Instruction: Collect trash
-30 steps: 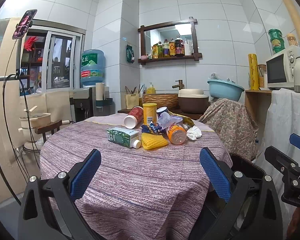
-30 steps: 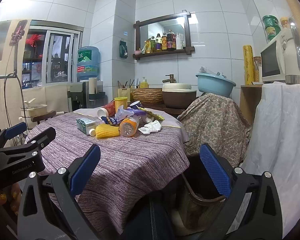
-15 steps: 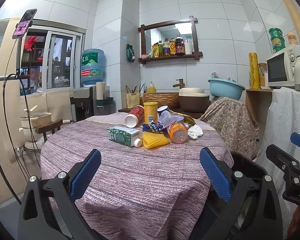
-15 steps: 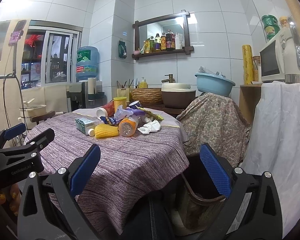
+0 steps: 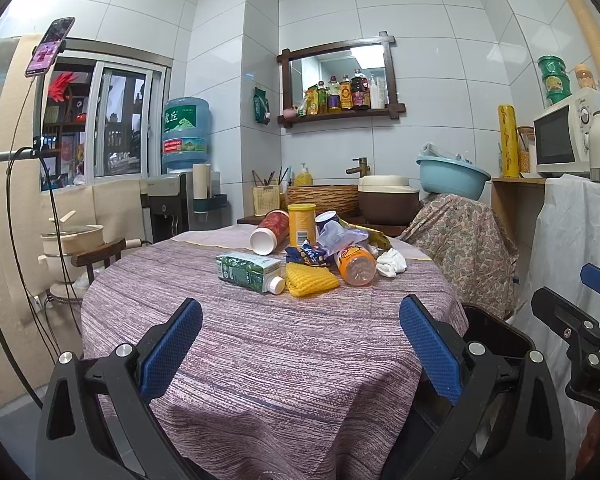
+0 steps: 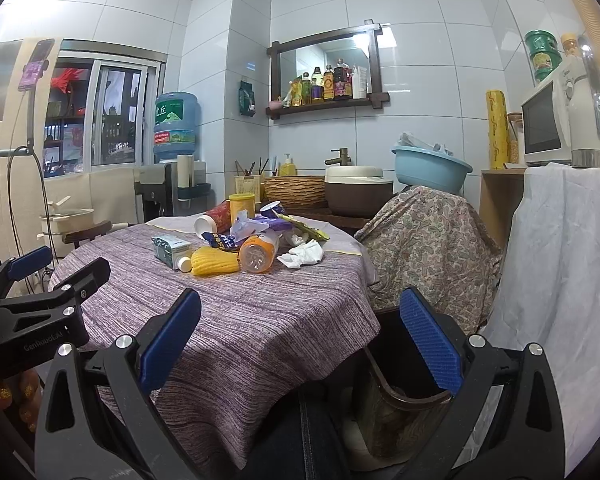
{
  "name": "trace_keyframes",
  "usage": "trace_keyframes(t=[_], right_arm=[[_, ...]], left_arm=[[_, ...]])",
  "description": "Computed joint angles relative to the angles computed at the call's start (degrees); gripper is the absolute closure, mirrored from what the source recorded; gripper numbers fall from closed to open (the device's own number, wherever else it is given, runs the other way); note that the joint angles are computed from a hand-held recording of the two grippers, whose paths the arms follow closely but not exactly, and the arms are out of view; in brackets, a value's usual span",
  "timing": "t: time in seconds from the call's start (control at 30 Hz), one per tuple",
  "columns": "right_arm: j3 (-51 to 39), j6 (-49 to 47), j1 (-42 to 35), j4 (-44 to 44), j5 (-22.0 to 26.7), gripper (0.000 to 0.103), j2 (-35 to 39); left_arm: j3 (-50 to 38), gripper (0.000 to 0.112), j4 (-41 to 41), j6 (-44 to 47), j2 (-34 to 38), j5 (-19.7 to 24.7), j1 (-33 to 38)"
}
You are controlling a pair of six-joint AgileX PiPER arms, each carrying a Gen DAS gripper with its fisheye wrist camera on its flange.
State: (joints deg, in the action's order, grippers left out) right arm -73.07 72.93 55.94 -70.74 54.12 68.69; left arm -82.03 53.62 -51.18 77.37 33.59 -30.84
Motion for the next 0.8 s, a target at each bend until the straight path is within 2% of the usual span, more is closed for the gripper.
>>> trace_keyframes(t=[0.8], right_arm=[[-0.8,-0.4,0.2,0.6,-0.4,0.005,0.7]], left_arm=[[0.9,0.014,-0.8,0.5,-0.3,-0.8,1.0]])
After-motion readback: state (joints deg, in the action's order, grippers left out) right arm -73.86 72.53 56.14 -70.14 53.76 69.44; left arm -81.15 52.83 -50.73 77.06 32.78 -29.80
